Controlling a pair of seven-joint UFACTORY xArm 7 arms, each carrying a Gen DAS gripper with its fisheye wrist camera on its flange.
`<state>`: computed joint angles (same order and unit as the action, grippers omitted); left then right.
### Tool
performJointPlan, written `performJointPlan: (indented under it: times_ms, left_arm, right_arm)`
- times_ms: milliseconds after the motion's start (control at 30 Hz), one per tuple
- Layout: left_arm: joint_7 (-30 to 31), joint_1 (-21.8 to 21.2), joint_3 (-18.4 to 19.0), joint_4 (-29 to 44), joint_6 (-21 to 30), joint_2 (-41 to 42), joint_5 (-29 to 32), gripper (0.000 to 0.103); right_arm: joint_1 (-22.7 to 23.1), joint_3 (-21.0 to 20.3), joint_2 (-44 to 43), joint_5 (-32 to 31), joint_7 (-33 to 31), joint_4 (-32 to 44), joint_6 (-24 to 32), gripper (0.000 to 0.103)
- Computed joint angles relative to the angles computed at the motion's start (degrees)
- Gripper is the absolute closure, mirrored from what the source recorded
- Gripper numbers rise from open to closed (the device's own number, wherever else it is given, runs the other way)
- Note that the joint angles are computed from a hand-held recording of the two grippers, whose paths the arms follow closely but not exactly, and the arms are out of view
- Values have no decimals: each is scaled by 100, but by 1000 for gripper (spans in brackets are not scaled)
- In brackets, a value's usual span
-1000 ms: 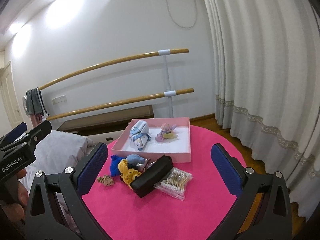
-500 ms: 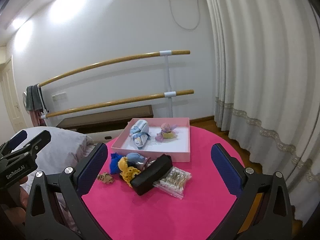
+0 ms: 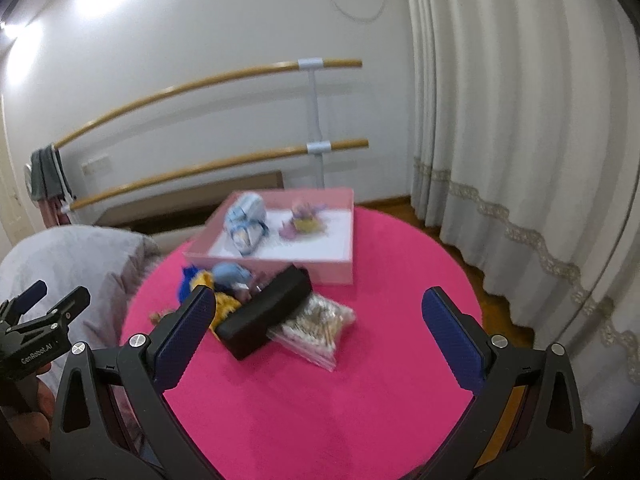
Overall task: Organize soft objects
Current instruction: 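Grasp the beige scrunchie with left gripper while right grasps the cotton swab bag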
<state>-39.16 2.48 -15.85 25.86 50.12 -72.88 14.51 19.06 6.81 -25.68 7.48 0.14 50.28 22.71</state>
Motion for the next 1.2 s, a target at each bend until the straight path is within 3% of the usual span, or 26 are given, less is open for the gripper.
performJointPlan:
  times_ms: [433, 800, 867, 933, 1000, 1067, 1200]
  left_arm:
    - [131, 439, 432, 114, -1368, 2555, 231, 0]
    - [-26, 690, 509, 321, -2111, 3685, 614, 2]
    - [3, 682, 558, 363, -2164, 3826, 627, 5]
    - [100, 607, 676, 405, -2251, 3998, 556, 18]
    - [239, 488, 821, 392, -2320, 4050, 412, 25]
    - [224, 560, 780, 391, -2431, 4085, 453, 31]
    - [393, 490, 821, 380, -2602, 4130, 372, 53]
  right_arm:
    - [-162, 61, 930, -149, 36, 213, 362, 0]
    - [-118, 157, 1781, -139, 0, 632, 431, 0]
    - [-98, 165, 1938, -85, -20, 723, 422, 0]
    - [-107, 195, 2094, -169, 71, 816, 410, 0]
    - [-104, 198, 2216, -157, 86, 898, 409, 1]
    - [-104, 204, 2342, -161, 123, 992, 408, 3]
    - [-87, 226, 2572, -144, 143, 1176, 423, 6]
